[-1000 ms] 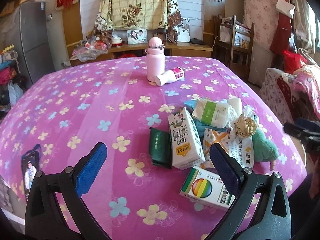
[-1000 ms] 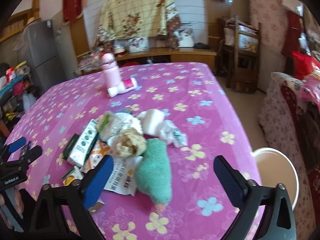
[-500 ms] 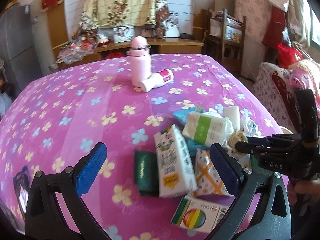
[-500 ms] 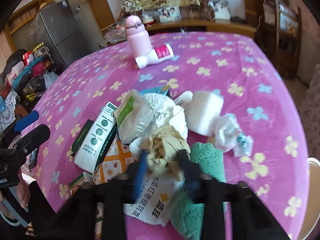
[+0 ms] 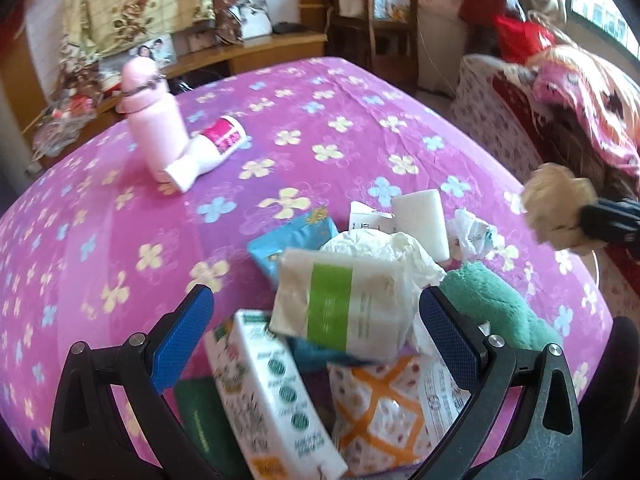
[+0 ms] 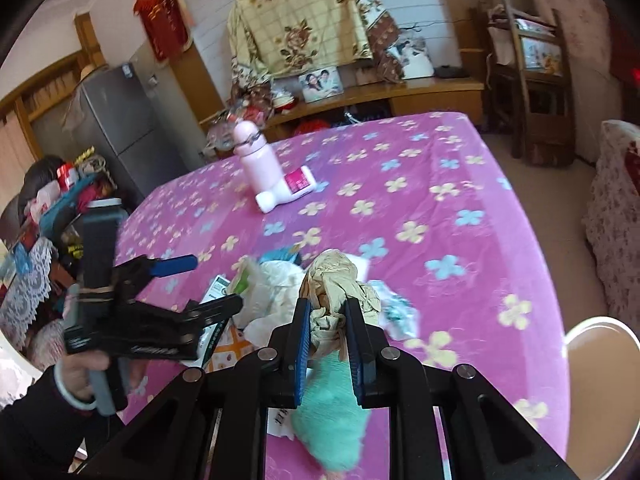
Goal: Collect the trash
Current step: 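Grasp the white-green wipes pack with the left tool while the right tool grasps the beige crumpled cloth, then carry both items over the white bucket and open both tools to drop them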
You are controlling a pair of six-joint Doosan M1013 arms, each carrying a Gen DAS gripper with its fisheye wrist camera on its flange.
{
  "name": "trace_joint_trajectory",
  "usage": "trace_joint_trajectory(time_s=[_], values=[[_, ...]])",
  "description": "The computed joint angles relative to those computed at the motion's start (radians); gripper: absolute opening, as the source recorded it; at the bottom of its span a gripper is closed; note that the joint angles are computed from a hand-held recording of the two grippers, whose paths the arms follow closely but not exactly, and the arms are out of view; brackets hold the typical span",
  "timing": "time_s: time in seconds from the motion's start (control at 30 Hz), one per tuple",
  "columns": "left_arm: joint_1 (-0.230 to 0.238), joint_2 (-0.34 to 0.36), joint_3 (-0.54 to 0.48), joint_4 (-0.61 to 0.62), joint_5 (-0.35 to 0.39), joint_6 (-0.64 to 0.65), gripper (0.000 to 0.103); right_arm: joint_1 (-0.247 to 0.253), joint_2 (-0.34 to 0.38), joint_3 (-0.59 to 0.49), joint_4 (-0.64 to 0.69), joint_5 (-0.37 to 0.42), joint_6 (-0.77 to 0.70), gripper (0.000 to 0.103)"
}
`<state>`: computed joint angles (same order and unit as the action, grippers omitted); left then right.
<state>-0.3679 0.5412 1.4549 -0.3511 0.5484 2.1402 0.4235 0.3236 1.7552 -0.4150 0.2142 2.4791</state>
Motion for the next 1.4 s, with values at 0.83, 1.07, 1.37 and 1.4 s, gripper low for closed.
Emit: trace_joint_trajectory(time_s=[0.83,1.07,1.37,1.4], values=[[-0.025,-0.081,0.037,-0.242,0.128,0.191,0.044,-0.013,-0.078,0.116,-0.334,-0.007,0.410,0.016],[-0.129,-0.079,0.030,-0.284,0.193,0.209,0.044,-0.055,-0.145,0.215,-0.443,0.069,0.597,0.016],[-0.246,-0.030,-0.014,-0.293,0.238,0.127,0.044,-0.148,-0.207,0.335,-0.383,0.147,0.611,0.016],[-0.260,-0.020,-0.020,-0.292,0.238,0.117,0.044,-0.160,-0.209,0.347,-0.377,0.146,0.615,0.016]])
